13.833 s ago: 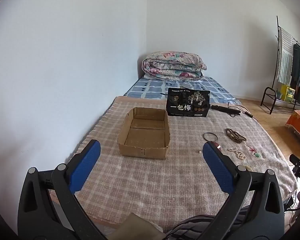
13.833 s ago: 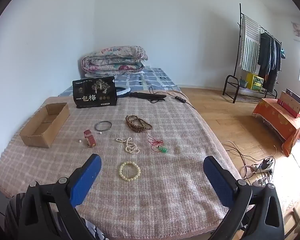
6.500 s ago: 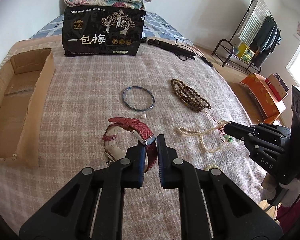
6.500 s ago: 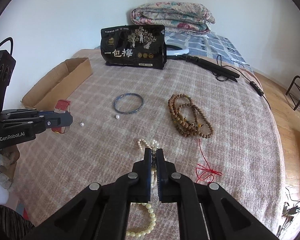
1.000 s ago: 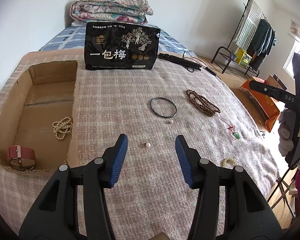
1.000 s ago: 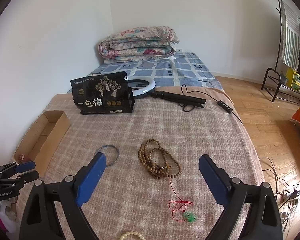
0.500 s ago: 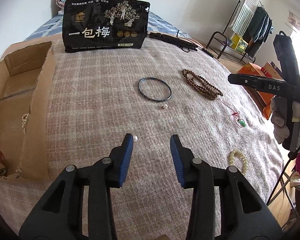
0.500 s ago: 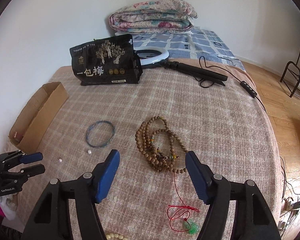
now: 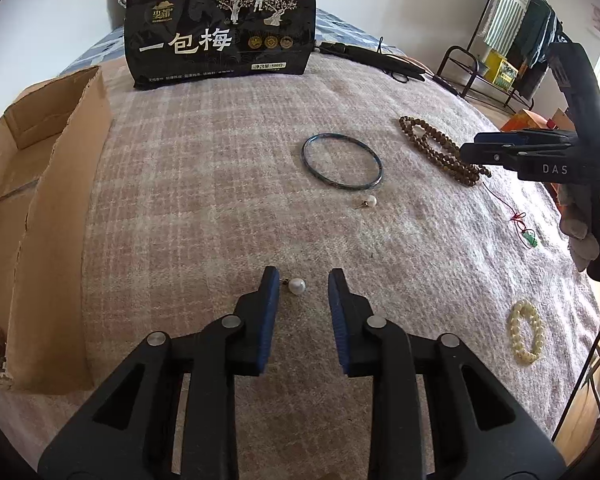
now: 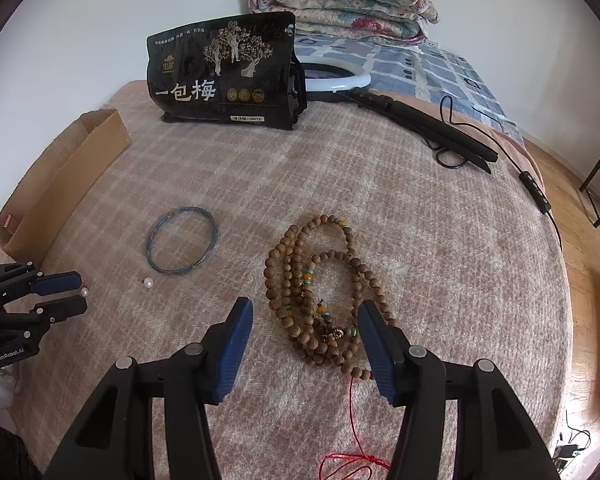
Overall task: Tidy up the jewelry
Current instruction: 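Move the right tool to the brown bead mala and close on it, then lift the mala with the right tool and carry it over the box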
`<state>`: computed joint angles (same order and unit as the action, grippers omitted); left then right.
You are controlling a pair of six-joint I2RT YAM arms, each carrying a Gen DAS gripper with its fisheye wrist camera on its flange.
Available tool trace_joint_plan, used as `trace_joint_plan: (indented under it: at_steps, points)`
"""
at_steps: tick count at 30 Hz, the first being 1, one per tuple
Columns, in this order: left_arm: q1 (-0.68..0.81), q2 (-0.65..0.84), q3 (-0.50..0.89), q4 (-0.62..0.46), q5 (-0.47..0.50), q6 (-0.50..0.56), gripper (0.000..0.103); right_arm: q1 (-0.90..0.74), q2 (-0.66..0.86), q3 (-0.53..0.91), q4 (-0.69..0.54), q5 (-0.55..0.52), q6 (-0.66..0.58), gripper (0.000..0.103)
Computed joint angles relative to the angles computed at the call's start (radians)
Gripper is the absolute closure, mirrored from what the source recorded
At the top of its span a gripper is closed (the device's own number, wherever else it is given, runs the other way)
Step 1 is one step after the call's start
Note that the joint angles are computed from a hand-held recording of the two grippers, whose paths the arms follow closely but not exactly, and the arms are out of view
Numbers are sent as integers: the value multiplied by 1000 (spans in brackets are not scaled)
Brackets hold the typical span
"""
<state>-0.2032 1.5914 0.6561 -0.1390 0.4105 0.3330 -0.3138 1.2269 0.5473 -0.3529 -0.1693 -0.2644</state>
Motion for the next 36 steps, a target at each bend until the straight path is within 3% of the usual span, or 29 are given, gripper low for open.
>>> trace_joint_plan:
  at_steps: [9, 16, 20, 23, 36]
  points:
    - [2, 33, -9, 49, -7, 2, 90, 31, 189, 33, 96, 22, 0, 59]
    - [5, 28, -15, 55, 2, 5, 93, 55, 251, 47, 128, 50, 5, 64]
    - [9, 25, -16, 51, 7, 8, 93, 57, 250, 52, 114, 50, 7, 84]
    - [12, 18, -16, 43, 12, 13, 93, 61, 241, 55, 101, 60, 14, 93]
    - [41, -95, -31, -36, 48, 33, 93, 12, 49, 35, 7, 21, 39, 93]
